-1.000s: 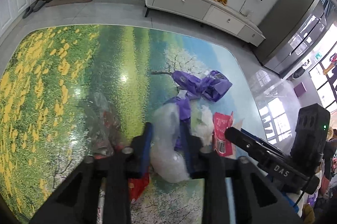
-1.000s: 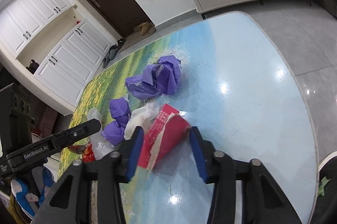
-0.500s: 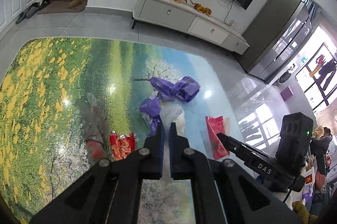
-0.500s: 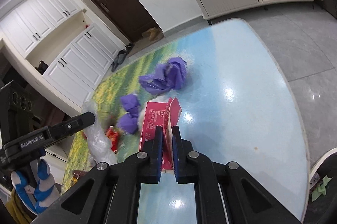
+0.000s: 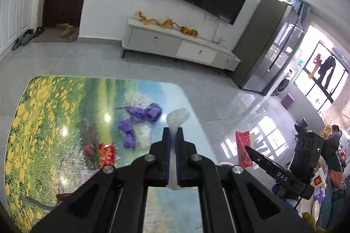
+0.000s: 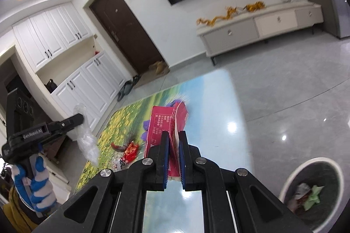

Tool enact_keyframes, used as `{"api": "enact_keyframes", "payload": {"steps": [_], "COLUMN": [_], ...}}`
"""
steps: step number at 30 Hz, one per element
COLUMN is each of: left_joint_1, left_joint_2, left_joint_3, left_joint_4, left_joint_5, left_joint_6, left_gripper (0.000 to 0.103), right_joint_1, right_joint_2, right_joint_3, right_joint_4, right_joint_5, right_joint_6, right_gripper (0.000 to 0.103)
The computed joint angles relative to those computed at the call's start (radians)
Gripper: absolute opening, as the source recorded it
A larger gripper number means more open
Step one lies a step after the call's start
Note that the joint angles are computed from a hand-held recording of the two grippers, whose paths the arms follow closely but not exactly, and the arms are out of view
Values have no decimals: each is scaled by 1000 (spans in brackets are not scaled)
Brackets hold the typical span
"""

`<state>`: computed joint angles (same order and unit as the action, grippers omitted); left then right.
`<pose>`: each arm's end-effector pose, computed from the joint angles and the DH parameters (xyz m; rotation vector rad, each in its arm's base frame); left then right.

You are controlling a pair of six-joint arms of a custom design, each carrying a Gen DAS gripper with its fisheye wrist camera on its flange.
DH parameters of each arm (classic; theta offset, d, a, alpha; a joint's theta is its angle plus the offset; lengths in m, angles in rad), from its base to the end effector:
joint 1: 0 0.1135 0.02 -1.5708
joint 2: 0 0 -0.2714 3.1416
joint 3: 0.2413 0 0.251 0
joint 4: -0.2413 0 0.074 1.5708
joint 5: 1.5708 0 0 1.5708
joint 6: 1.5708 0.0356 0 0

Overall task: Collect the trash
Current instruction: 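Grasp a clear plastic bag with the left tool while the right tool grasps the red box, then carry both items over the round bin and open both tools to drop them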

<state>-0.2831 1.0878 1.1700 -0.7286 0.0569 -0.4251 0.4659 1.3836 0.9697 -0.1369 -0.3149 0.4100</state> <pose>0.2101 -0.0632 0.3677 -0.1280 2.2503 -0.4495 0.2708 0.1485 0.2806 -0.2571 2.1962 0.8391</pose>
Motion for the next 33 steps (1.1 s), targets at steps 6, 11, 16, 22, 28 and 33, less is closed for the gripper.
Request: {"api": "enact_keyframes", "payload": {"steps": [6, 11, 16, 22, 28, 33], "left_joint_1": [-296, -454, -551, -598, -616, -621], "left_joint_2": [138, 373, 671, 987, 1207, 1279], "left_joint_3": [127, 252, 455, 730, 950, 996], "left_joint_4": [10, 53, 48, 16, -51, -66], "left_joint_5": [-141, -158, -140, -66, -15, 22], "left_joint_6": [-73, -101, -87, -87, -61, -61], "left_gripper": [3, 3, 4, 4, 6, 6], "right_joint_1": [-167, -412, -628, -785, -829, -855], "right_joint_2": [-214, -299, -253, -123, 30, 118], "right_joint_3": [-143, -271, -369, -408, -408, -405], "right_joint_4": [-76, -127, -110, -72, -4, 34], "right_joint_5": [-15, -88, -165, -227, -213, -195], "right_joint_6": [-74, -157, -233, -311, -340, -341], "right_gripper": [8, 9, 9, 9, 12, 39]}}
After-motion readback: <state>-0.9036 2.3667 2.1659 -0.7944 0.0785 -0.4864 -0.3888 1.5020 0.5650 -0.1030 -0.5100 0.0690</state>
